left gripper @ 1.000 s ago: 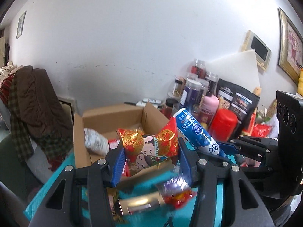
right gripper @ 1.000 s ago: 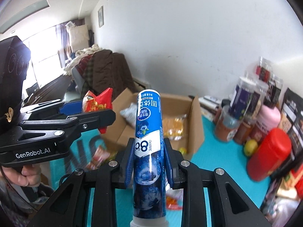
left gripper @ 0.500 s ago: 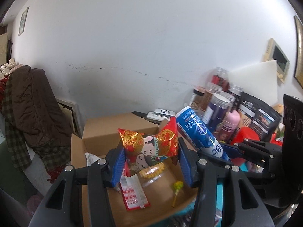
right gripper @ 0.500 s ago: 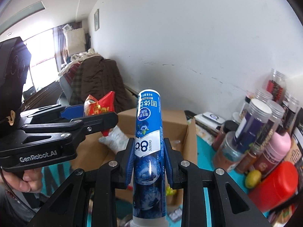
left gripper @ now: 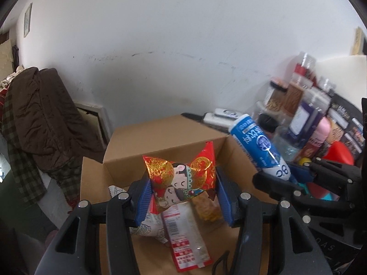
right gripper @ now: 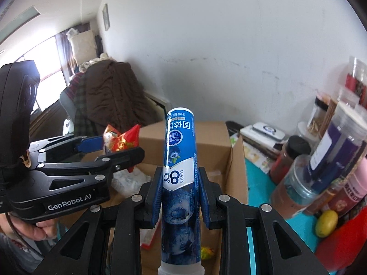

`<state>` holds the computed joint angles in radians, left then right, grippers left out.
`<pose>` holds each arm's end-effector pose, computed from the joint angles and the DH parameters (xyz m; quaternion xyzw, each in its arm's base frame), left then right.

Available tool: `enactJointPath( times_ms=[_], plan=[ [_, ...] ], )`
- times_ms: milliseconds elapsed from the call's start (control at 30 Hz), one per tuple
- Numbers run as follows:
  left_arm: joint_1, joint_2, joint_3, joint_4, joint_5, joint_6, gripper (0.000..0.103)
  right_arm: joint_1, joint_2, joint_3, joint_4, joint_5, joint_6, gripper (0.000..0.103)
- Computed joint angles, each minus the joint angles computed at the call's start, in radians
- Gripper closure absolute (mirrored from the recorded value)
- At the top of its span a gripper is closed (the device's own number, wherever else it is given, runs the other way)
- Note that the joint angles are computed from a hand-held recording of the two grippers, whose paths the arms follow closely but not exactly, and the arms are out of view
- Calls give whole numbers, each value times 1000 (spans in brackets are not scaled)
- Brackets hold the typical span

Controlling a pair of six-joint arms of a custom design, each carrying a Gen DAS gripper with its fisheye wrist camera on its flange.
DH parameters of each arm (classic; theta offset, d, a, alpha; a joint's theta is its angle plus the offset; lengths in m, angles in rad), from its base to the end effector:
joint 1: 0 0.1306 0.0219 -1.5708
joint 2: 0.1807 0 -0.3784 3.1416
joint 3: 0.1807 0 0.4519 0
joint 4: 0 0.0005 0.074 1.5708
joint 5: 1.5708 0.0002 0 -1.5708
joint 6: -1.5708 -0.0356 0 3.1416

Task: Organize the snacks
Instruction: 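Carry the candy bag and blue tube into the box and open both tools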

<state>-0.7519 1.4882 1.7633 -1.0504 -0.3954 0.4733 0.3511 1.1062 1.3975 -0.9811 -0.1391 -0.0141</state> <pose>0.4254 -0.3797 0.5550 0.0502 0.9058 -0.0702 0.4149 0.4050 0.1531 0.5540 -0.1805 0.8846 0.1390 0.4069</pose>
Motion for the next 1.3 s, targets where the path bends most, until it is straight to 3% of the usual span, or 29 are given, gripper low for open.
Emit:
enactJointPath(
  times_ms=[367, 567, 800, 900, 967, 1300],
  plan=[
    [22, 55, 19, -72, 26, 13, 52, 17, 51, 6, -53, 78, -7, 75],
    [26, 84, 44, -130, 19, 27, 52, 3, 81, 26, -92, 13, -12, 75],
    [29, 106, 73, -184, 24, 39, 48, 7, 92, 36, -109, 20, -24, 75],
    [25, 118, 91, -219, 0, 55, 33, 9, 96, 43, -119, 38, -22, 66],
    [19, 119, 95, -231, -37, 61, 28, 15, 94, 45, -121, 65, -19, 55],
    [7, 96, 106, -244, -70, 83, 28, 26, 97, 77, -152, 148, 0, 49]
  ],
)
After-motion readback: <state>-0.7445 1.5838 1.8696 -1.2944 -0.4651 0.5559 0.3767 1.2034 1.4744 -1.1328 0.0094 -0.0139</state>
